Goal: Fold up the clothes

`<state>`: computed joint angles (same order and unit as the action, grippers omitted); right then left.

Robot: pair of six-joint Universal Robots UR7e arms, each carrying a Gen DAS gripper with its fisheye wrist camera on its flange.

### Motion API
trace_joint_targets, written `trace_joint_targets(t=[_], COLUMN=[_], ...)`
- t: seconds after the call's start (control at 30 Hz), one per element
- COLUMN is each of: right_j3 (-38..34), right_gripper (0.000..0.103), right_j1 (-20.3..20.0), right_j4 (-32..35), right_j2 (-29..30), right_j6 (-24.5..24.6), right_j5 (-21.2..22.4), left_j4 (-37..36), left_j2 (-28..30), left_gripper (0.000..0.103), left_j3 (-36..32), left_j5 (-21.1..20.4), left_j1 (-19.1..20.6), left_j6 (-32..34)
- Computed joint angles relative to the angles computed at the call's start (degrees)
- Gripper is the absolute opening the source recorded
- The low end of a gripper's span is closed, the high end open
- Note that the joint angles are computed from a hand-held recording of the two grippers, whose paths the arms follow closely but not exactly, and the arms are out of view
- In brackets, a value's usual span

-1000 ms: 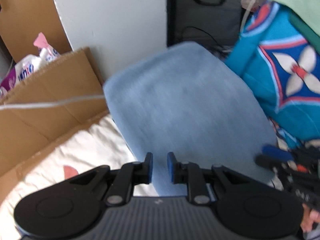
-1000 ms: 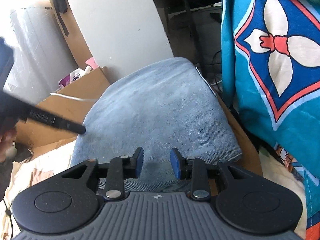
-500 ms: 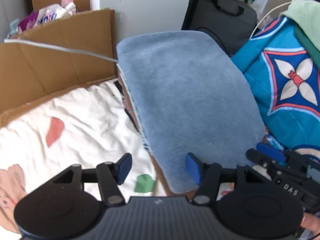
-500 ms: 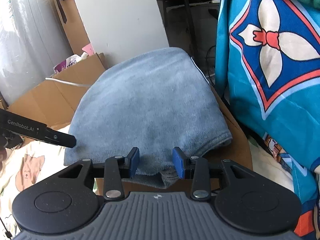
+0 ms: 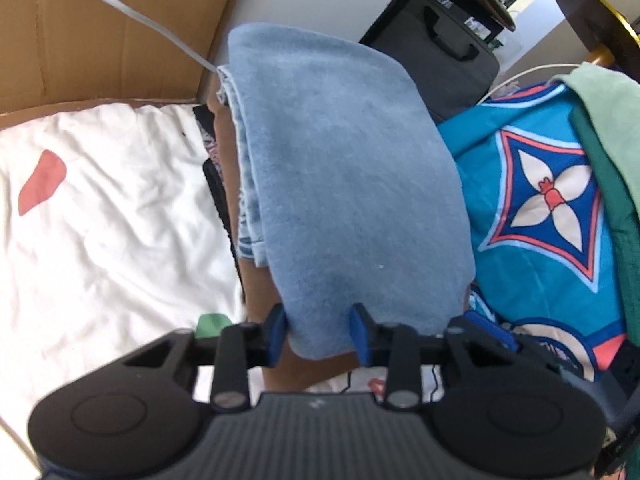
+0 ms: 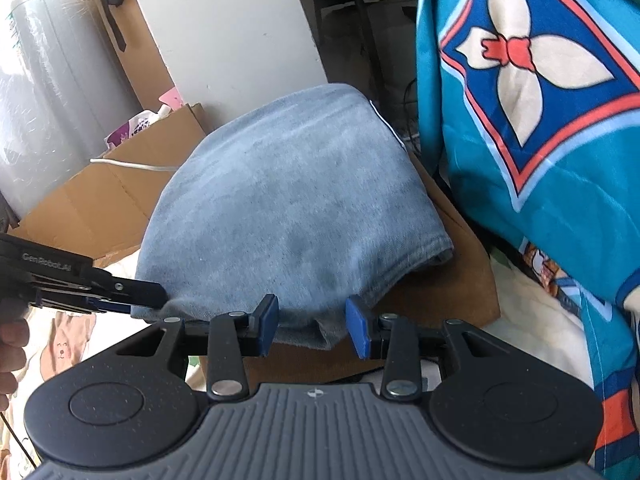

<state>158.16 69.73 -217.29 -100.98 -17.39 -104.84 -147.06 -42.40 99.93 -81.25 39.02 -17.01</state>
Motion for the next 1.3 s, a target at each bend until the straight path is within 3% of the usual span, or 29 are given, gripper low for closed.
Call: trace_joint_targets(t=[0.2, 0.27, 0.33, 0.4, 0.5, 0.57, 0.6, 0.7, 0.77, 0.83, 1.0, 1.3], right_j3=[1.6, 1.8, 1.7, 1.5, 1.0, 0.5, 0.2, -1.2, -2.0, -2.9, -4.5, -5.7], right_gripper=[0.045, 0.045, 0.045, 0.055, 0.068, 0.082, 0.091, 0.098, 0.103, 0.103, 0.103, 0.103], right_j1=[-0.2, 0.4, 1.5, 2.9, 5.7, 8.0, 9.2, 12.6, 14.7, 16.8, 20.7, 24.3], right_j4=[1.0, 2.1, 2.8, 2.8, 3.2, 2.9, 2.2, 2.1, 2.3, 3.3, 2.7, 11.0], right_j2=[-2.0, -3.0, -3.4, -3.3, -2.7, -1.8, -1.0, 0.8, 1.6, 2.3, 5.2, 4.5], right_j6=[1.4, 2.2, 3.0, 3.8, 4.8, 5.0, 5.3, 9.0, 11.2, 11.8, 14.6, 21.9], right_j5=[0.4, -0.5, -2.0, -3.7, -6.2, -8.2, -9.4, -13.3, -15.5, -18.3, -25.6, -32.7], left_j4=[2.0, 4.3, 6.0, 7.7, 11.1, 12.8, 13.2, 13.4, 14.3, 14.7, 14.4, 17.2], left_j2=[-2.2, -3.3, -4.5, -5.9, -8.5, -10.6, -11.6, -14.7, -16.1, -17.3, -19.9, -22.8], left_gripper=[0.021, 0.013, 0.013, 0.013, 0.026, 0.054, 0.060, 0.072, 0.088, 0.094, 0.100, 0.102], left_j3=[1.1, 1.0, 1.0, 1.0, 1.3, 1.9, 2.4, 4.3, 5.1, 5.8, 7.8, 9.6], left_j5=[0.2, 1.3, 2.2, 3.2, 5.9, 8.3, 9.3, 12.5, 13.2, 14.0, 17.4, 20.8], left_j1=[0.0, -0.3, -0.6, -1.0, -2.4, -3.4, -3.9, -5.8, -6.7, -7.6, -9.0, -10.1], left_j6=[-0.2, -0.8, -0.8, -0.3, 0.9, 1.3, 1.2, -0.2, -0.7, -1.4, -5.5, -7.7])
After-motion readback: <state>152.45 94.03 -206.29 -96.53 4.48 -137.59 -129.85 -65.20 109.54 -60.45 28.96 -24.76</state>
